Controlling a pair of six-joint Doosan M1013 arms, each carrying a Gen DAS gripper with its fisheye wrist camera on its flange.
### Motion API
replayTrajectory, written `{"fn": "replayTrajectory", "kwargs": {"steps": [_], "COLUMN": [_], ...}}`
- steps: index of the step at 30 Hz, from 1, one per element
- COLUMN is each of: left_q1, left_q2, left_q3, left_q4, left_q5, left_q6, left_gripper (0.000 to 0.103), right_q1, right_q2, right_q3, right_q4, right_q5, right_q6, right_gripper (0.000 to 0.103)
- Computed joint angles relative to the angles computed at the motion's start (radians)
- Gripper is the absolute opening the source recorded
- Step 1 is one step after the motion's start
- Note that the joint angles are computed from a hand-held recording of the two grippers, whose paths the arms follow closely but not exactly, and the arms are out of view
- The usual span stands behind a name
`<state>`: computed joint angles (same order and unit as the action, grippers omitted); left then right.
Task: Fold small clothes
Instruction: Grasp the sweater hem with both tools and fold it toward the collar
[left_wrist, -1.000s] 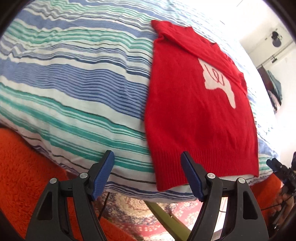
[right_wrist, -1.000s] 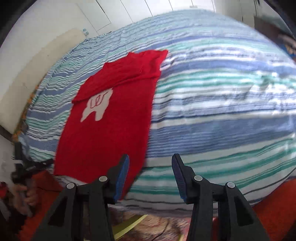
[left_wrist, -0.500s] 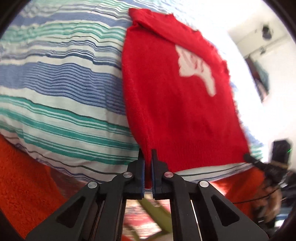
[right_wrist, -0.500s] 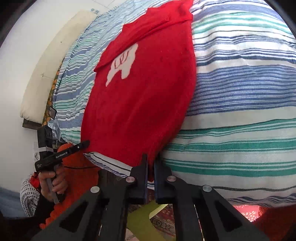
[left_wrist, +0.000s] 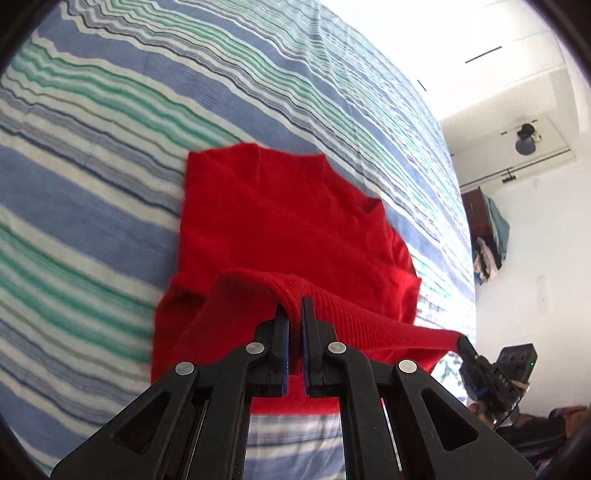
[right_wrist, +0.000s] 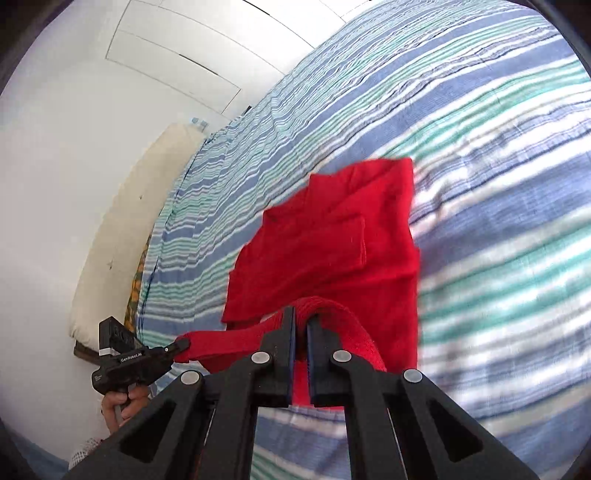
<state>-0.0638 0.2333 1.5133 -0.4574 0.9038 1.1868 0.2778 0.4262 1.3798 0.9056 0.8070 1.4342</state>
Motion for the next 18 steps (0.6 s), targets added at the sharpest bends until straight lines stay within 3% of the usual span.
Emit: {"fn": "replayTrajectory", "kwargs": {"steps": [5, 7, 9, 11, 12, 13, 15, 18], "left_q1": [0.026, 0.031, 0.036, 0.049, 0.059, 0.065, 0.068, 0.037], "left_q2": [0.131, 0.18, 0.217, 0.237, 0.235, 0.227, 0.201, 0.139], "left_q3": [-0.128, -0.177, -0.215, -0.233, -0.224, -0.212, -0.191, -0.149], "left_q4": [0.044, 0.072, 0.141, 0.165, 0.153, 0.149, 0.186, 0.318], "left_q5": [0.03, 0.048, 0.078, 0.089, 0.056, 0.022, -0.018, -0.053], "left_q6": [-0.053, -0.09, -0.188, -0.269, -0.297, -0.318, -0.328, -0.268], "left_gripper": [0.004, 0.008, 0.022, 0.057, 0.059, 0.059, 0.059, 0.061], "right_q1": [0.004, 0.007, 0.008, 0.011, 0.01, 0.012, 0.01, 0.004], "right_q2": [0.166, 0.231, 0.283, 0.321, 0.335, 0.344, 0.344, 0.298], "right_q3": [-0.232, -0.322, -0.382, -0.412, -0.424, -0.43, -0.425, -0.383], "right_q4": [-0.087, -0.132, -0.161, -0.169, -0.187, -0.214, -0.232, -0.24], "right_q5": [0.043, 0.071, 0.073, 0.056, 0.051, 0.041, 0.014, -0.043], "right_q6": [0.102, 0.147, 0.182, 0.218, 0.243, 0.273, 0.296, 0.223], "right_gripper": [0.005, 0.005, 0.005, 0.008, 0.013, 0.028, 0.049, 0.05]}}
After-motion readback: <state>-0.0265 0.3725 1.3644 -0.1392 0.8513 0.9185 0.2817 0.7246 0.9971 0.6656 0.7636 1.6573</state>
